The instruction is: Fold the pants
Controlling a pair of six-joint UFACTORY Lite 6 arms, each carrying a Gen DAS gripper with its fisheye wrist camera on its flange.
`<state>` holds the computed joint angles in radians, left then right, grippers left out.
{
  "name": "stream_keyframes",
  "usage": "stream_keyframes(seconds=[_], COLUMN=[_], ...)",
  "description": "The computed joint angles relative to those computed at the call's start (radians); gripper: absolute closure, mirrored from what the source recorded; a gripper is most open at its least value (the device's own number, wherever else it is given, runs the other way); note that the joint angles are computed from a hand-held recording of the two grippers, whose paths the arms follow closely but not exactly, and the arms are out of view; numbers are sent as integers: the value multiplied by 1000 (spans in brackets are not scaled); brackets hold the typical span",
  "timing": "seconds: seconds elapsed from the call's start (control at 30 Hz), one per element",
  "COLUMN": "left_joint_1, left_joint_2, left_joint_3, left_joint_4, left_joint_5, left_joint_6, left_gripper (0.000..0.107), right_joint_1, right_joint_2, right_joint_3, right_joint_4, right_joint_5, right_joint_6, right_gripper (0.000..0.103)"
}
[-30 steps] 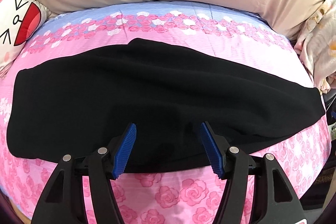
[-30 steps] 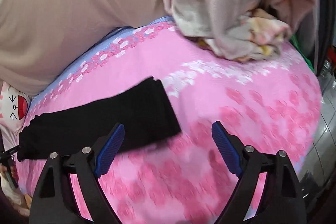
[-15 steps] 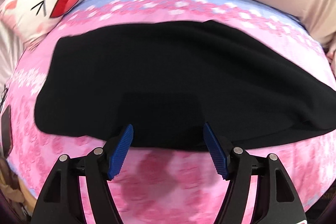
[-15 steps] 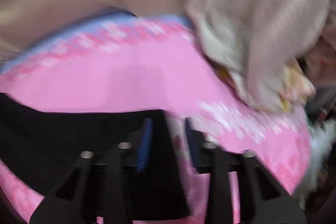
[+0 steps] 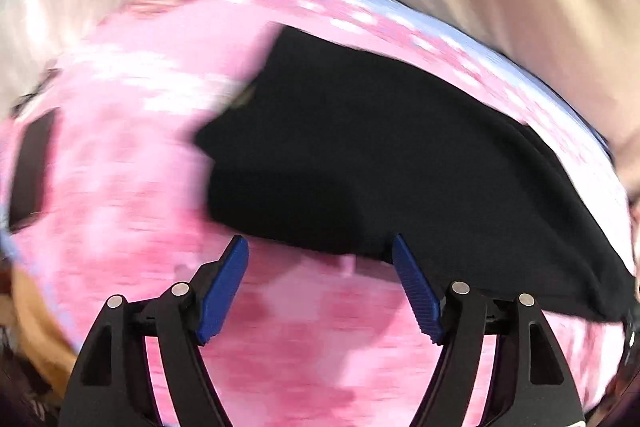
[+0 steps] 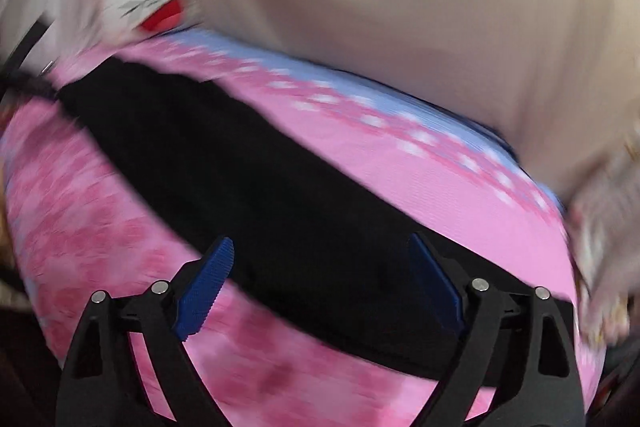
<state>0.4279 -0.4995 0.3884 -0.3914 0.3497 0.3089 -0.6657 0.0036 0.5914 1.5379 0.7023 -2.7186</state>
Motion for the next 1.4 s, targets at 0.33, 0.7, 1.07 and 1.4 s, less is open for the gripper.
stream_keyframes(seconds=[0.33,0.7,1.07,1.4], left_joint_1=[443,330,311,225], left_joint_2=[349,471,736,177], left_joint_3=[165,383,616,305], left_joint_4=[-669,-590,-357,-254], left_joint_5=[235,280,131,-19], left_joint_6=[846,800,736,592], left_gripper=[31,104,89,54], right_joint_1=[832,940,679,359], right_joint_2=[36,140,129,422], right_joint_3=[-87,81,54,522], right_joint_4=[691,541,376,-196], right_joint_5=[-278,-332,-245,45], right_joint_6=[-265,134,301,952], right_gripper=[26,24,21,22])
